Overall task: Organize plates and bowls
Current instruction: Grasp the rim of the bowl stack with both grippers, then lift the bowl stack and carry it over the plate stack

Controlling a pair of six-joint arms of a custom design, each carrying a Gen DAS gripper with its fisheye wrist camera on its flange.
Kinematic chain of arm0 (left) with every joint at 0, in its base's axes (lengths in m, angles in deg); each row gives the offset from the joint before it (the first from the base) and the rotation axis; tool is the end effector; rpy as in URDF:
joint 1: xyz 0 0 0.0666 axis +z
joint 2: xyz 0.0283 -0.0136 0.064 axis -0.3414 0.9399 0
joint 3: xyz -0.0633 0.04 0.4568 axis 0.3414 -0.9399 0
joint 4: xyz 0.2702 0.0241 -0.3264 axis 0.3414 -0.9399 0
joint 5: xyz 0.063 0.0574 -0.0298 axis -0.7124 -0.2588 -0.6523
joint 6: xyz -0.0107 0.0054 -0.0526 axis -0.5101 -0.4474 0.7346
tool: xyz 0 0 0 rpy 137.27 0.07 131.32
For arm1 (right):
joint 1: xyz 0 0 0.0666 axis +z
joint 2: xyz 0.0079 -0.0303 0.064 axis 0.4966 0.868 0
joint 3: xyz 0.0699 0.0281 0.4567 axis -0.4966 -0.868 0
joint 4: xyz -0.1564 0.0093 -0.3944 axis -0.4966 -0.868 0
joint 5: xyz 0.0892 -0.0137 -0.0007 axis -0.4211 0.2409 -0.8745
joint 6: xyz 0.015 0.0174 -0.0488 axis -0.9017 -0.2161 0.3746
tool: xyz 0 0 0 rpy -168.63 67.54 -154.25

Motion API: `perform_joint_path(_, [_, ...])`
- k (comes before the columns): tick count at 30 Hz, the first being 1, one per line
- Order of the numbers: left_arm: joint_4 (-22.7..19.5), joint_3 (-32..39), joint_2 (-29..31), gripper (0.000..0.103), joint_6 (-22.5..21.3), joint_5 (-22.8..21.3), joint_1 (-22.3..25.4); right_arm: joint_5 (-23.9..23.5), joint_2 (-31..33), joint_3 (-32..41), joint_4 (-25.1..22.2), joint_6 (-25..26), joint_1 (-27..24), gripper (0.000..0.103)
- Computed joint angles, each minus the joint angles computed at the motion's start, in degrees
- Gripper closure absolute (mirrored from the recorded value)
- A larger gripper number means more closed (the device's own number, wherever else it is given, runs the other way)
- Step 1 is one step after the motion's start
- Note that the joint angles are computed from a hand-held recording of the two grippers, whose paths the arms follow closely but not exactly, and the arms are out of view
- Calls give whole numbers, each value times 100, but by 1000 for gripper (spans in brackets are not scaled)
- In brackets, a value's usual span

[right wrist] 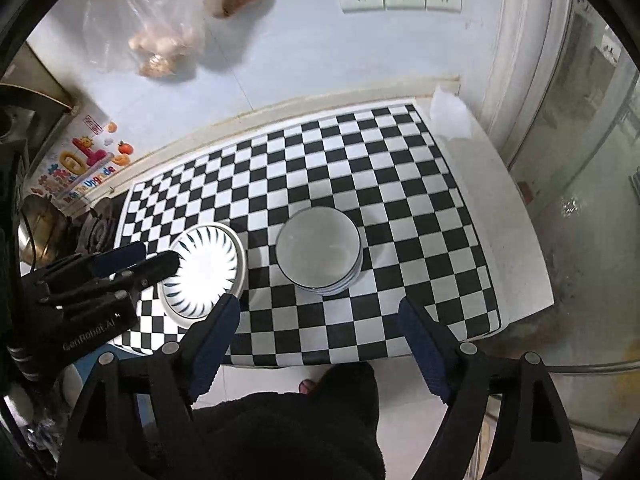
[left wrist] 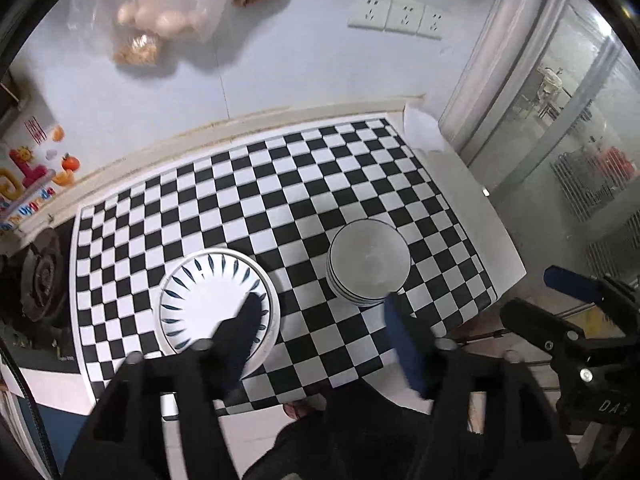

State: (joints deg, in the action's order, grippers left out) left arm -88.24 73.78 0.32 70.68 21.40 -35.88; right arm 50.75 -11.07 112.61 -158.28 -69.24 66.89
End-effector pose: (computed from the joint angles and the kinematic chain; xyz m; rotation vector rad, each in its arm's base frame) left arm 0.3966 -0.1182 0.6477 0.4869 2.6516 -0.2355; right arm 0.3508 0.2560 0.5920 0.2483 2.6489 0.2118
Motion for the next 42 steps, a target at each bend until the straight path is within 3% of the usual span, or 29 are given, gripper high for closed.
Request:
perform_joint_path(3, [46,-1,-114,23,-22,-3,0,170,-45,108,-88,-52,127,18])
perform_joint_path(13, [79,53,-170,23,103,65,14,254,-121,163,-153,-118,163,17])
perform_joint_path(19, [119,57,127,23,264,78,2,-92,-167,-96,229,-24,-141,17])
perform_joint_path(23, [209,40,449,23,530,241,62,-9,-174,-473,821,250,-405,17])
perform_joint_path(32, [161,102,1254,23,839,288,-13,-1596,324,-1301,1773,309,-1348,17])
perform_joint_path(36, [77,128,1585,23,882,335,-34,-2313,563,-1685,2259,35,-1656,17])
perform_joint_path(42, [-104,82,2029,23,884,697,-31,-2792,926,-1956,2676,-44,-1871,17])
